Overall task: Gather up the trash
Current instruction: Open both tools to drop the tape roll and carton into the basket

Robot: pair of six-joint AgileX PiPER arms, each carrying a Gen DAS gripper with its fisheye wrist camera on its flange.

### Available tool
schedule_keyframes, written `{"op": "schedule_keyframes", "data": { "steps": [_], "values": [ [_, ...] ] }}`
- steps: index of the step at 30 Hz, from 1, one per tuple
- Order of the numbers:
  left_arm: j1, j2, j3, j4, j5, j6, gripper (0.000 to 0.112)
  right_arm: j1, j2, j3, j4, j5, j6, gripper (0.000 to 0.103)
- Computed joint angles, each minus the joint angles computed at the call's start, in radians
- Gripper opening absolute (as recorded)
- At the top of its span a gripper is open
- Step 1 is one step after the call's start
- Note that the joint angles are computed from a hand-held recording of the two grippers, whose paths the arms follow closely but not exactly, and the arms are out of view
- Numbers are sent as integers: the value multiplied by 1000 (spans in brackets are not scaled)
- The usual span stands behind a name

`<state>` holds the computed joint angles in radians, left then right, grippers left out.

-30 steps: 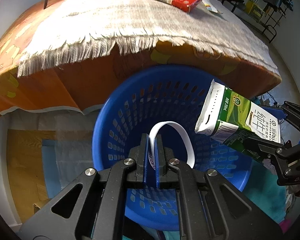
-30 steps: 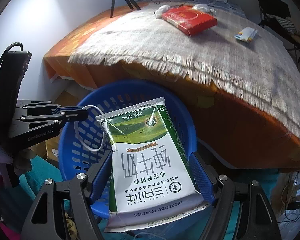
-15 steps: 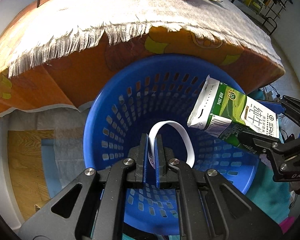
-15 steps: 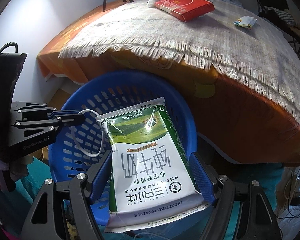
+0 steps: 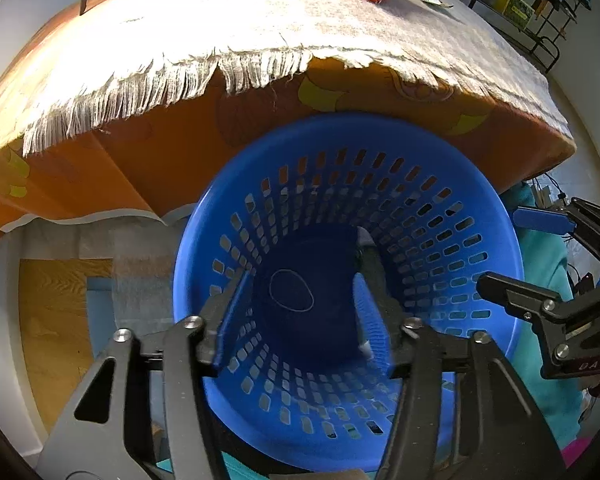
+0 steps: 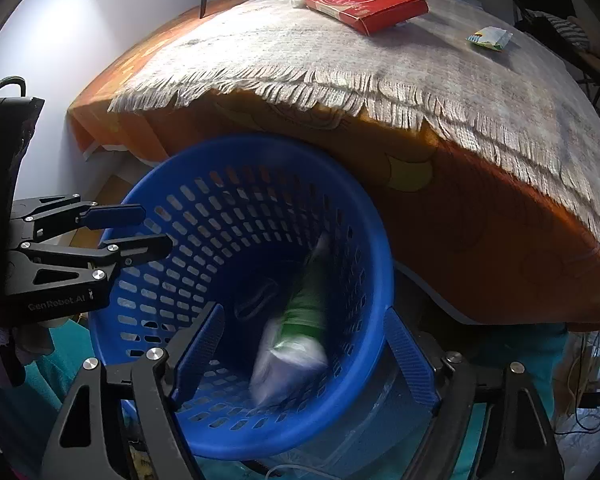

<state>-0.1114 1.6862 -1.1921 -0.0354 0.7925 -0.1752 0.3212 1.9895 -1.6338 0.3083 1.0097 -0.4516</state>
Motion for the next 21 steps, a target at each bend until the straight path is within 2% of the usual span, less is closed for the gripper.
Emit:
{"op": "schedule_keyframes", "data": {
  "steps": [21],
  "values": [
    [-11, -16, -9, 24, -4, -27, 61, -1, -8, -15, -15, 10, 25, 89]
  ]
}}
